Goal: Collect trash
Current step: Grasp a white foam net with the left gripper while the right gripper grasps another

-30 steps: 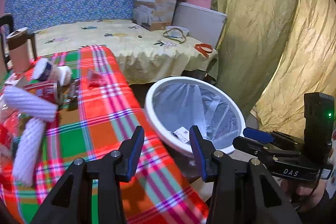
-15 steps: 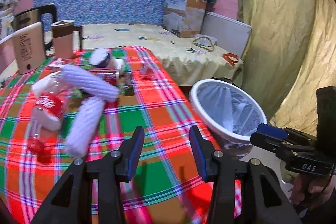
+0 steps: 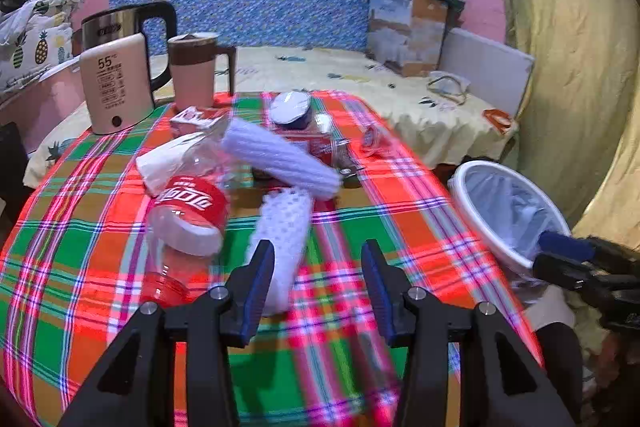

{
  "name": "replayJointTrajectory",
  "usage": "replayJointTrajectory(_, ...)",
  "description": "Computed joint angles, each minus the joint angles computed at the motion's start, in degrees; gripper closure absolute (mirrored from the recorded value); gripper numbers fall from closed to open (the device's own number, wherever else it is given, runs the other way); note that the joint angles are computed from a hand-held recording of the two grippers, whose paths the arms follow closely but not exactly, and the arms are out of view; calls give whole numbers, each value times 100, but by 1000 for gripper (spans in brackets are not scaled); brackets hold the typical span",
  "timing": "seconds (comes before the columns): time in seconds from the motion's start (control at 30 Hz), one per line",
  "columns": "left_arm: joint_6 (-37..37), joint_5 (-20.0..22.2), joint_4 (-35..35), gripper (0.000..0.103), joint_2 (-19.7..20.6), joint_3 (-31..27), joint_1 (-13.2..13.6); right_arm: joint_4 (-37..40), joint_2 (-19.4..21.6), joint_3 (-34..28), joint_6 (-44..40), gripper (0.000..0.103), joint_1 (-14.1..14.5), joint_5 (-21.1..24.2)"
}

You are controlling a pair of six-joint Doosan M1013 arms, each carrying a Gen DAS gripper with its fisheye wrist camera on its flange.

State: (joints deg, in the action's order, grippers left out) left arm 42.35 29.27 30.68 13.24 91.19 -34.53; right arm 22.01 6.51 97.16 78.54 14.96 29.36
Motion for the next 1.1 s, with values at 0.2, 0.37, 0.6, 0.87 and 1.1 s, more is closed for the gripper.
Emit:
replayJointTrajectory(0.2,288,338,-219,55,239,-192,96,19,158,-191,-105,45,40,59)
replayJointTrajectory(0.37,580,543,-409,57,358,-262,85,43,304,-368,-218,45,71,144)
replayJointTrajectory(0.6,533,287,-445,84,212,-70,136,119,542,-668,-443,45,143,250)
replayJointTrajectory(0.87,588,-196,-783,86,-72,279,214,147,917,-1155,-906,45,277,497)
replayJointTrajectory(1.1,571,-376,-917,86,-244,482,302,-79,1255,-1552,-1102,45,388,807)
